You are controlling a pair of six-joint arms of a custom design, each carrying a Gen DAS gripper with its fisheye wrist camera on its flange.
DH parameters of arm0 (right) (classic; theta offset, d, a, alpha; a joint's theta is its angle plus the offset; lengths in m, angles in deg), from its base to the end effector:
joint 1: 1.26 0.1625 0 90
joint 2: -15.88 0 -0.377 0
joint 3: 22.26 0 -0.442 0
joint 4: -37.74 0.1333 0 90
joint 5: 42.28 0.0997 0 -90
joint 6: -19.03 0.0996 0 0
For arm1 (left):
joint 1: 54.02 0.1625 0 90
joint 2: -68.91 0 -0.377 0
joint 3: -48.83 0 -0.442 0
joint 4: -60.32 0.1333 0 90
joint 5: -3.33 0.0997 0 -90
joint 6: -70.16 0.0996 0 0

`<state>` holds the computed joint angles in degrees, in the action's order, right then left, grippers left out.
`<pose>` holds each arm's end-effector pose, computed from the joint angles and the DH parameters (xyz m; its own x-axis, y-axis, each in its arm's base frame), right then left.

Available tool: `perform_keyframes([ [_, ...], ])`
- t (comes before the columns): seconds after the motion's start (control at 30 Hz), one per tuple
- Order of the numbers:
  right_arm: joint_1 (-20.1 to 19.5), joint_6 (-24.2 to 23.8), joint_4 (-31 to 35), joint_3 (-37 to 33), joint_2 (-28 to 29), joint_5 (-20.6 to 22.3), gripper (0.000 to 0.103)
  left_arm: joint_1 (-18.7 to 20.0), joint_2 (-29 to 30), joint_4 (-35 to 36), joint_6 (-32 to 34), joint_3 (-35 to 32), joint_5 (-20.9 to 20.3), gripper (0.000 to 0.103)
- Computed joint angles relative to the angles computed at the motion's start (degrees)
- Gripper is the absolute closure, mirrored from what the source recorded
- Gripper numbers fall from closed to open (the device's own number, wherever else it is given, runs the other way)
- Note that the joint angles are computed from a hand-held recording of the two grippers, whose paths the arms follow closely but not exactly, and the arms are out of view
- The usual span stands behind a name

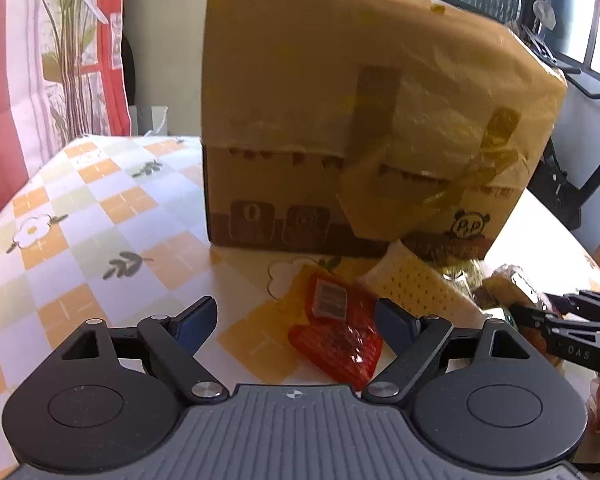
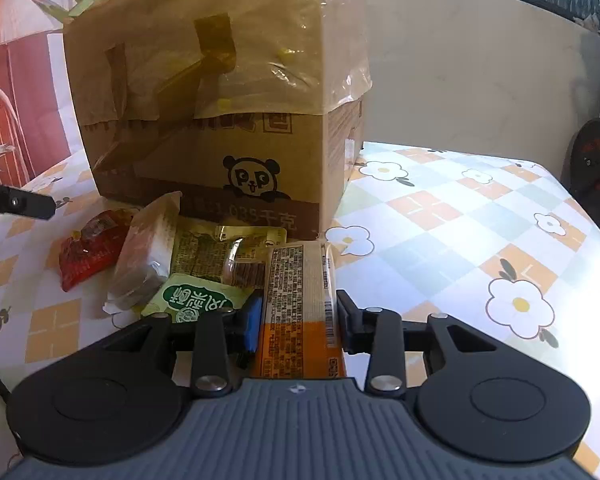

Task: Organize snacks
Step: 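Lower both tools back toward the remaining snacks beside the box, then grasp the red sausage packet with the left tool while the right tool grasps the orange-white bar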

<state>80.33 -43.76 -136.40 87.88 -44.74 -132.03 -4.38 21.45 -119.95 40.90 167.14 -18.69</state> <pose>0.0430 -0.6235 0.1295 -0.5595 -0.6582 0.5036 -0.8251 0.5001 -0.2630 -0.1560 -0.5319 0.0207 -0.7219 -0.3443 -0.6002 0.2956 0.6308 -0.7174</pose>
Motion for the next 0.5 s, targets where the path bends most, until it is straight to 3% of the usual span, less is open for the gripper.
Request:
perform_keyframes([
  [0.17,0.0,0.4,1.1,-0.6,0.2,-0.3,0.065,0.7,0.6,1.4,0.1,-0.5,-1.4,0.016],
  [0.27,-0.1,0.5,1.3,-0.7,0.1,-0.1,0.065,1.5,0.9,-1.3,2.6,-0.6,-4.4,0.028],
  [0.33,-0.1,0.6,1.4,-0.7,0.1,0.0,0.065,2.1,1.4,-2.2,4.5,-1.1,-6.8,0.03],
  [0.5,-0.2,1.2,1.8,-0.7,0.0,0.2,0.065,2.4,5.0,-4.3,11.1,-4.0,-5.9,0.028],
])
